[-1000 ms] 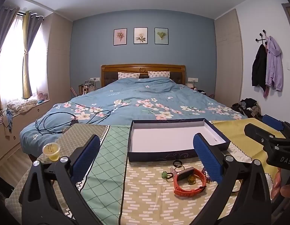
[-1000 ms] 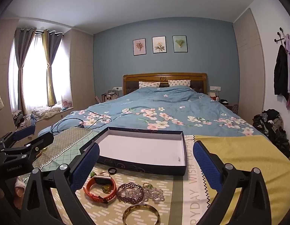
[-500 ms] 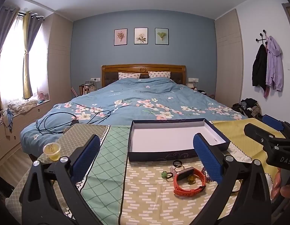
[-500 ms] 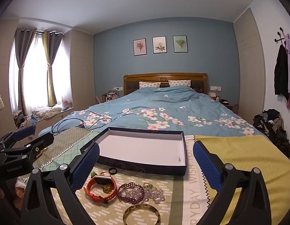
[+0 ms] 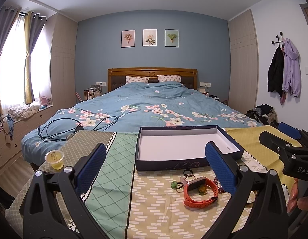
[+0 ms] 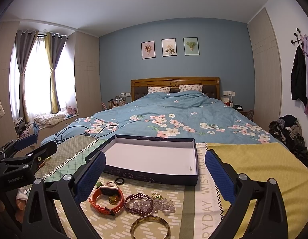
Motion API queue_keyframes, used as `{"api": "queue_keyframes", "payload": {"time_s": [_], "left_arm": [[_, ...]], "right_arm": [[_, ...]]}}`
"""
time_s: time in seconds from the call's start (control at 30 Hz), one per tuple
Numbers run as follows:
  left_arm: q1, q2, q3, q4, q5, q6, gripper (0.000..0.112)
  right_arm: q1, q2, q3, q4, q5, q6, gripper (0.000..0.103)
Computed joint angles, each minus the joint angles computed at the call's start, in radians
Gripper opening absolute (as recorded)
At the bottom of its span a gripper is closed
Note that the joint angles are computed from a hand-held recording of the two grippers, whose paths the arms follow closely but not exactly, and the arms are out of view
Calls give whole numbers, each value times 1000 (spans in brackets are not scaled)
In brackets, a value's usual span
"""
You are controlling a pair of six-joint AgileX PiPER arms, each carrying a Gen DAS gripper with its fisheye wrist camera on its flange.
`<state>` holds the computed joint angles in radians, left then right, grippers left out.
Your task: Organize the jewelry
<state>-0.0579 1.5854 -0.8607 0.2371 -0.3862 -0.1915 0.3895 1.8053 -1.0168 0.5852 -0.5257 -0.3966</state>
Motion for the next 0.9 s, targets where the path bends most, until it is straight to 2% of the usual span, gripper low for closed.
{"api": "queue_keyframes", "payload": {"time_s": [0.9], "left_arm": [[-4, 6, 7, -36, -14, 31, 98]], "right_arm": [[-6, -5, 18, -27, -12, 37, 96]]}}
